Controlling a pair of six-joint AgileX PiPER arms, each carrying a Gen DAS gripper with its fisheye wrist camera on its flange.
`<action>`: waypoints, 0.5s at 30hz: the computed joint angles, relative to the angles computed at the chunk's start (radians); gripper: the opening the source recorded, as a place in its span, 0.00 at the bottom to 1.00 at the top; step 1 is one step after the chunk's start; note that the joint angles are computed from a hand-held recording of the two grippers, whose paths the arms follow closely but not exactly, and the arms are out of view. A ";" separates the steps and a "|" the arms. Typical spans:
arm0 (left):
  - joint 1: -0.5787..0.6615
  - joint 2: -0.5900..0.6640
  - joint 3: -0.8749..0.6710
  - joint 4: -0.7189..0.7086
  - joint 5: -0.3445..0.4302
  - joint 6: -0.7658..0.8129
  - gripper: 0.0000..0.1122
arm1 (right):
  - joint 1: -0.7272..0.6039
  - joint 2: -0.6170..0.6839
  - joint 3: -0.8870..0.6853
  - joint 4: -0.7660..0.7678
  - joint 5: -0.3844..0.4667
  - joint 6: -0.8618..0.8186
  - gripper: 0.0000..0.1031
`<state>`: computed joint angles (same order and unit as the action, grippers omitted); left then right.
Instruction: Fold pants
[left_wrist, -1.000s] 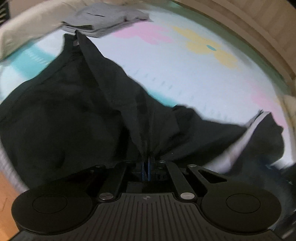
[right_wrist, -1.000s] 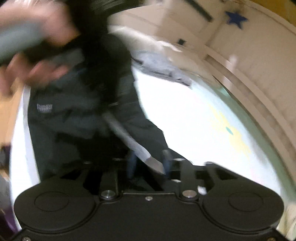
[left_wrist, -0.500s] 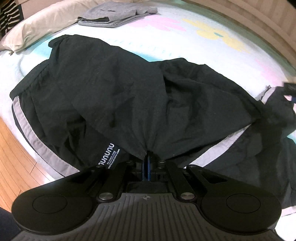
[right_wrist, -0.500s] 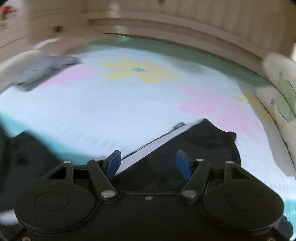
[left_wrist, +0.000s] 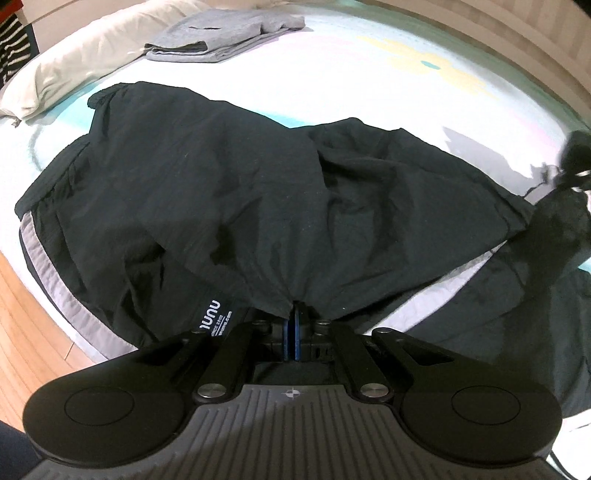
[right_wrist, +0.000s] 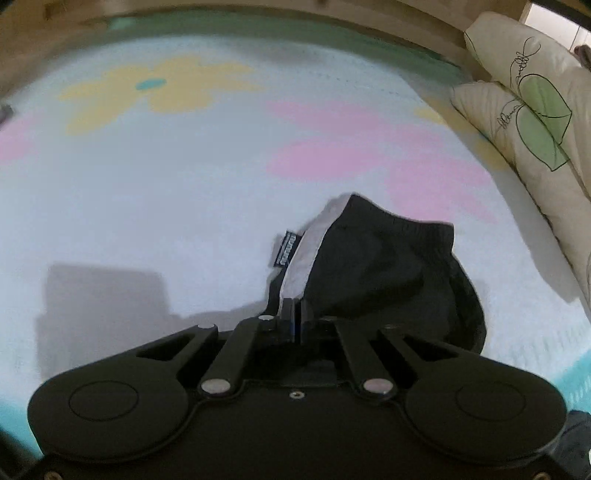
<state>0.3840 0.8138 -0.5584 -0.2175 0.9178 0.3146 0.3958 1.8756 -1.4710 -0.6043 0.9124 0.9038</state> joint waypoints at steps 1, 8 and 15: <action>0.022 -0.003 0.006 -0.017 0.002 0.029 0.03 | -0.006 -0.044 0.033 0.001 -0.017 0.005 0.05; 0.109 -0.023 0.009 -0.083 0.039 0.150 0.03 | -0.041 -0.671 0.473 -0.069 -0.093 0.132 0.04; 0.047 -0.080 0.031 -0.031 0.025 0.109 0.03 | 0.076 -1.183 0.796 -0.095 0.272 0.254 0.04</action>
<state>0.4311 0.7339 -0.5274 -0.2486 0.9428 0.4239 0.4719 0.6923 -0.6752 -0.6990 1.1840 1.1576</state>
